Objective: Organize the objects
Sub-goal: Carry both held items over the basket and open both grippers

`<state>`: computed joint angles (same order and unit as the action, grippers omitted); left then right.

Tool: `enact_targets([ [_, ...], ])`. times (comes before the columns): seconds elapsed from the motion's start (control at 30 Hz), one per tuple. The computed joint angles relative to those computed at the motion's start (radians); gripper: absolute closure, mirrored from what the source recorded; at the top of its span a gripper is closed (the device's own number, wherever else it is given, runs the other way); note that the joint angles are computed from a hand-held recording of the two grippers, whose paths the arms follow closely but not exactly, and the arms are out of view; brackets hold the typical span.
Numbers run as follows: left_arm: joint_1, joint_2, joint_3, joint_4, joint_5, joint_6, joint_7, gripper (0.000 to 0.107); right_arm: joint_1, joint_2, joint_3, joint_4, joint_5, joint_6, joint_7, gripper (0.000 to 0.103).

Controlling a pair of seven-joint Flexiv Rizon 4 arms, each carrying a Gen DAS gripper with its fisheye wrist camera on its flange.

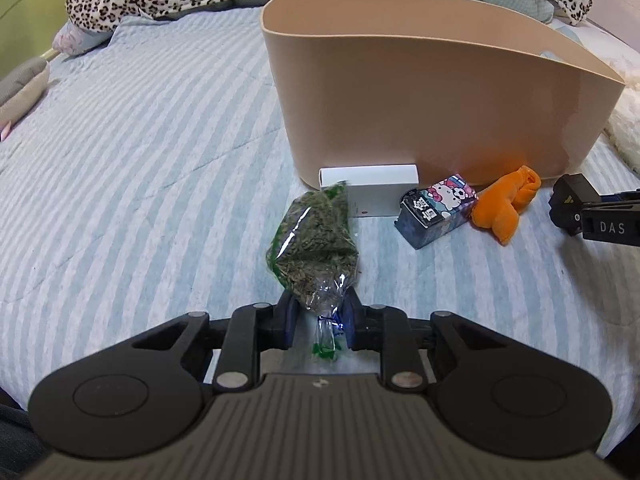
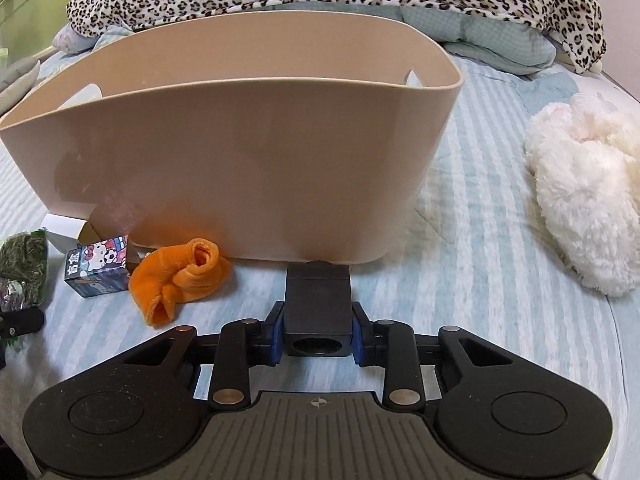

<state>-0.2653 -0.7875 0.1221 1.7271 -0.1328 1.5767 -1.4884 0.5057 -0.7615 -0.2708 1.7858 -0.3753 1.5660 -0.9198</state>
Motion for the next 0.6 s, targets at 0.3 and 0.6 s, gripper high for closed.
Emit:
enact_targets([
  [0.3, 0.006, 0.017, -0.017, 0.043, 0.007, 0.052, 0.015, 0.083, 0.001, 0.032, 0.001, 0.049, 0.031, 0.036, 0.0, 0.074],
  [0.6, 0.001, 0.056, -0.034, 0.094, -0.014, 0.102, 0.03, 0.088, 0.009, 0.065, -0.004, 0.08, 0.077, 0.097, -0.028, 0.074],
])
